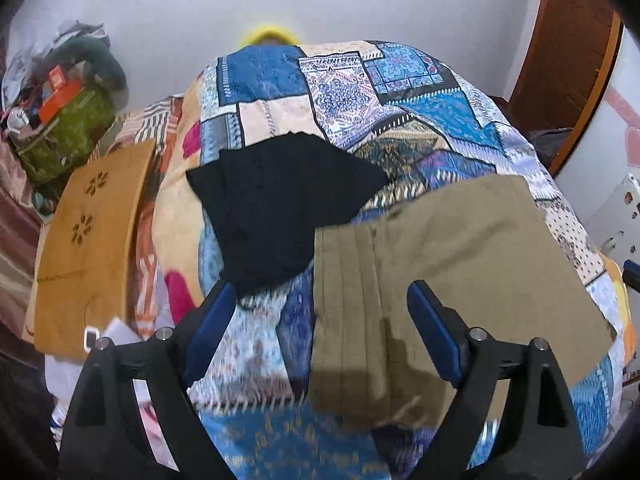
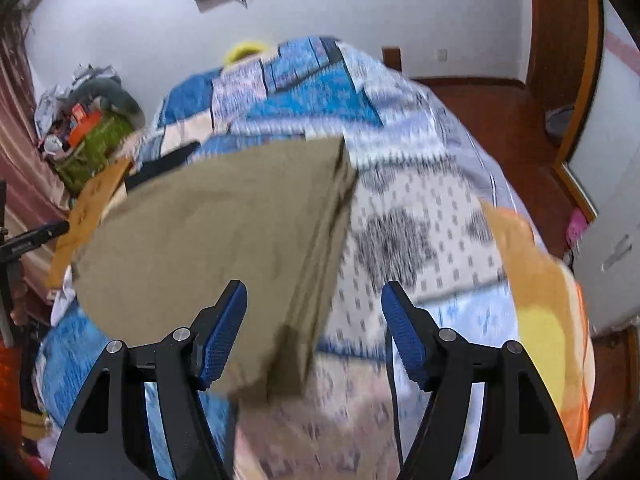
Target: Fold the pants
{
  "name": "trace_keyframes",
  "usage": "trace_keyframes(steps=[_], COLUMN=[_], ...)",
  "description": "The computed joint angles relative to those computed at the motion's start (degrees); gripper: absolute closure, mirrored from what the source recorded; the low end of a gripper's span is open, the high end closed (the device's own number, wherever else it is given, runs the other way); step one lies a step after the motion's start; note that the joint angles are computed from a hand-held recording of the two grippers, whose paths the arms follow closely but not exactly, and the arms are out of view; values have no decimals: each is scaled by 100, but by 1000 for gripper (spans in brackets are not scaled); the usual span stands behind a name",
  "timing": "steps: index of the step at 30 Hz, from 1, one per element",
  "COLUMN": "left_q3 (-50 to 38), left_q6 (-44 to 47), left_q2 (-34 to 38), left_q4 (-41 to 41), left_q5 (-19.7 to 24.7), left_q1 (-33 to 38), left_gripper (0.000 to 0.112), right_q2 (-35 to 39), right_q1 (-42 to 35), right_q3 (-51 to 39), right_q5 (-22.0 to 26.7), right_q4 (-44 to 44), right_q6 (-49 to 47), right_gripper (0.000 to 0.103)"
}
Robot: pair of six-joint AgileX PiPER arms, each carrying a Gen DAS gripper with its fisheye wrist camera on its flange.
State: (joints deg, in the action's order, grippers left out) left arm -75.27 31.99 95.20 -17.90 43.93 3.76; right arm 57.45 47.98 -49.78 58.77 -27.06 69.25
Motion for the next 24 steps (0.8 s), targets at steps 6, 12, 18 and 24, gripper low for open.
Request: trace_keyframes(steps=[6,12,18,24], left_q3=[-1190,-2158,-2820,-3161], left_q6=[-584,-938,-1067,-1104], left_q2=[1021,1895,2568,3023], left_q4=[310,409,344,214], left_q5=[424,828,1172,1407], left_q1=[-300,-427,-463,-384], left_gripper=[23,23,23,22], right_q2=[620,1381,2327,3265], right_q1=[-1136,-2296,-3194,-3595], right_q3=[-288,-560,-999,-1508], right_q5=[-864,-1585,-2047,-2275], right_q4=[449,1439,2890,3247], right_q6=[-1227,-2741,-4403,-5001], right_gripper=[37,37,37,37])
